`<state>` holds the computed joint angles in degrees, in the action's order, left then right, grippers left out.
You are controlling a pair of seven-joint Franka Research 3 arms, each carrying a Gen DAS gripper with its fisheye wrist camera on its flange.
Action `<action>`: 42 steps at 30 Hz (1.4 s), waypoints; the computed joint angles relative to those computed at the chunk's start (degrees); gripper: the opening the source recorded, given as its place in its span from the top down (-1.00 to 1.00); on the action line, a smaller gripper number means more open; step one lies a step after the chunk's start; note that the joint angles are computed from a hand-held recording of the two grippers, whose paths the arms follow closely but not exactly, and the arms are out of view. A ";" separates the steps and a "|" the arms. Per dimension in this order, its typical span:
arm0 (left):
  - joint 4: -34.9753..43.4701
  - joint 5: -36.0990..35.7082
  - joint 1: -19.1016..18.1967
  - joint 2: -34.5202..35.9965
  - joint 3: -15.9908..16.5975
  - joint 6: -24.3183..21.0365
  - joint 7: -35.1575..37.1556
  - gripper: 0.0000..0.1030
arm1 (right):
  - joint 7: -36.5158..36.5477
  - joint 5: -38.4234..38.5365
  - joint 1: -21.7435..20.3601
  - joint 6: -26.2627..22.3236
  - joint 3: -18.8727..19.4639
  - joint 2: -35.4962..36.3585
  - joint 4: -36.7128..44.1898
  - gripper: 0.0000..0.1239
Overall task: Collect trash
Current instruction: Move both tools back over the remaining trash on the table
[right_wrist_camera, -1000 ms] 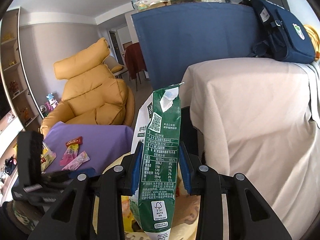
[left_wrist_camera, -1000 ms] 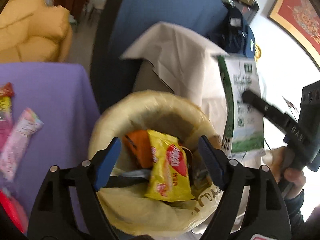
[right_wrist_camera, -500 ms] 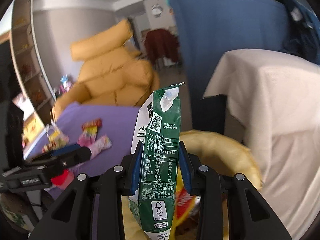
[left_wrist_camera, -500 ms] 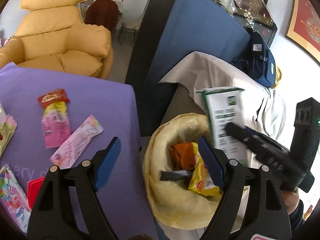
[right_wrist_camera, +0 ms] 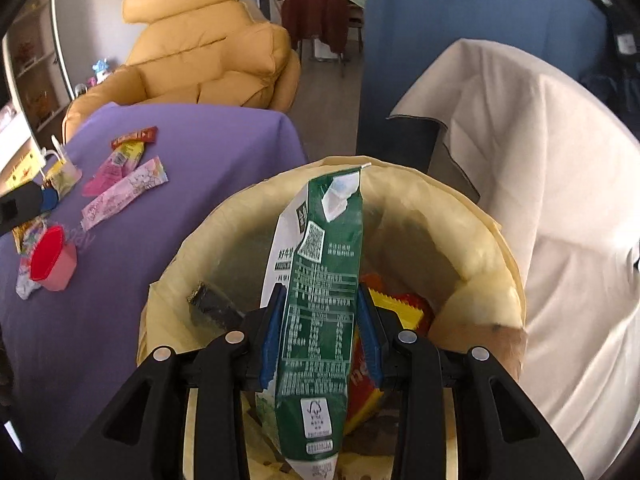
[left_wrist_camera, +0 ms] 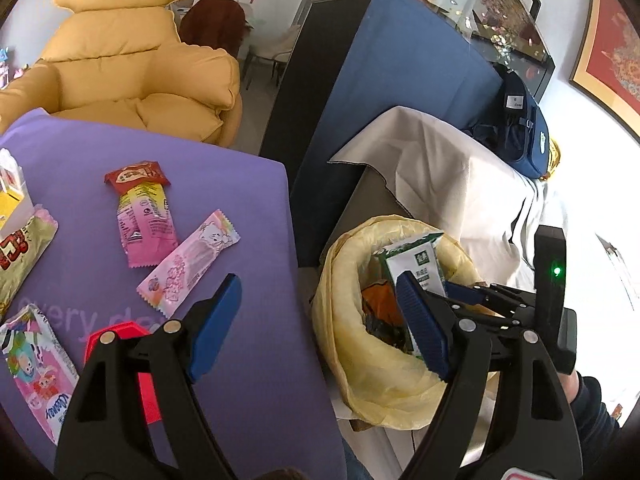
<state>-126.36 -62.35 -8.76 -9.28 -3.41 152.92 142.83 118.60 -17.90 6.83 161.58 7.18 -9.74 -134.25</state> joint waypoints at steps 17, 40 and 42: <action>-5.07 -1.66 2.05 -6.19 5.45 3.83 4.43 -0.47 | 1.75 4.85 -1.18 6.03 5.28 -6.95 -2.51 0.11; -4.81 11.08 14.38 -1.04 10.76 1.00 -0.28 -0.47 | -6.93 9.46 16.69 4.49 1.05 12.50 16.37 0.11; -4.45 10.53 14.76 -0.69 10.71 -0.49 1.72 -0.47 | -8.87 12.63 17.11 4.25 0.76 13.13 16.86 0.11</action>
